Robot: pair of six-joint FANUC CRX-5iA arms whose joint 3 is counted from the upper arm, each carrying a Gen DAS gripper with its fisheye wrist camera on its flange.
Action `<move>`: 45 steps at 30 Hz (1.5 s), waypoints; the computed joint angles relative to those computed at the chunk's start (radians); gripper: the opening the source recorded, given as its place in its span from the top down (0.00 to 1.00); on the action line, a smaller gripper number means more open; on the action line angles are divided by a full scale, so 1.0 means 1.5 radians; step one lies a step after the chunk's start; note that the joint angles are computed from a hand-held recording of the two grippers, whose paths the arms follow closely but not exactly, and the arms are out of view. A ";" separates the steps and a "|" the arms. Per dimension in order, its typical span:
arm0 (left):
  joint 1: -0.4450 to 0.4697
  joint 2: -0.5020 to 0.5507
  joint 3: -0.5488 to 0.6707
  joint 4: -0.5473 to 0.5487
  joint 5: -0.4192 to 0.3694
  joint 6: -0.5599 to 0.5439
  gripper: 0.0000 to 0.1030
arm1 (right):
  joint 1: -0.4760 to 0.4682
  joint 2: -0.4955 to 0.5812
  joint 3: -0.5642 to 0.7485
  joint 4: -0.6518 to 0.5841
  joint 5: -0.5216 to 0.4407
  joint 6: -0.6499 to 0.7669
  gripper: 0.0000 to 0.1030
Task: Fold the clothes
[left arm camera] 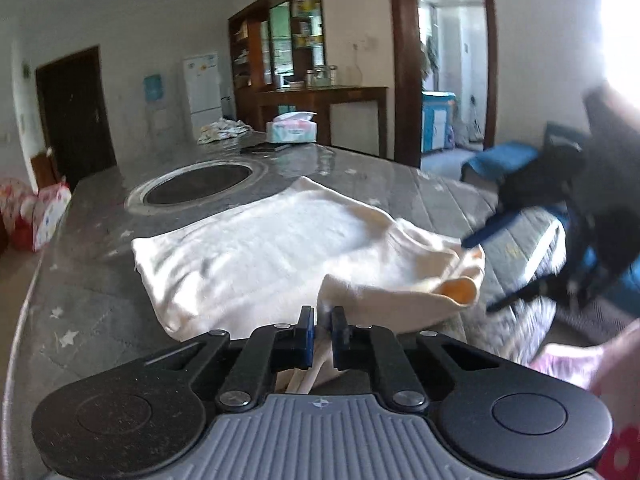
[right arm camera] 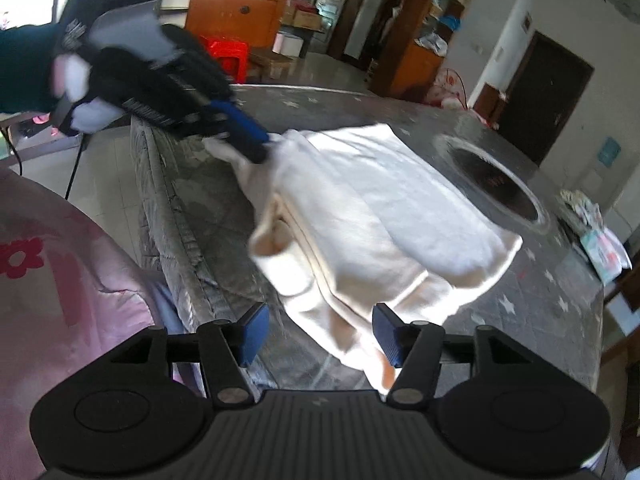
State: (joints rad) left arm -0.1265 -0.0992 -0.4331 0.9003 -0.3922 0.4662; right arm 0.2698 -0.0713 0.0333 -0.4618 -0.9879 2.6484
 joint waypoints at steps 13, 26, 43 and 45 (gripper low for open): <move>0.027 0.038 0.031 0.017 -0.052 0.028 0.87 | -0.008 0.084 0.080 -0.044 -0.032 -0.084 0.78; 0.039 -0.033 -0.036 -0.039 -0.054 -0.057 0.60 | -0.019 0.116 0.132 -0.057 -0.083 -0.141 0.84; 0.041 -0.072 -0.068 0.046 -0.044 -0.098 0.95 | -0.034 0.079 0.120 -0.093 -0.077 -0.107 0.90; 0.047 -0.089 -0.074 0.050 -0.061 -0.088 0.95 | -0.046 0.070 0.126 -0.108 -0.106 -0.098 0.90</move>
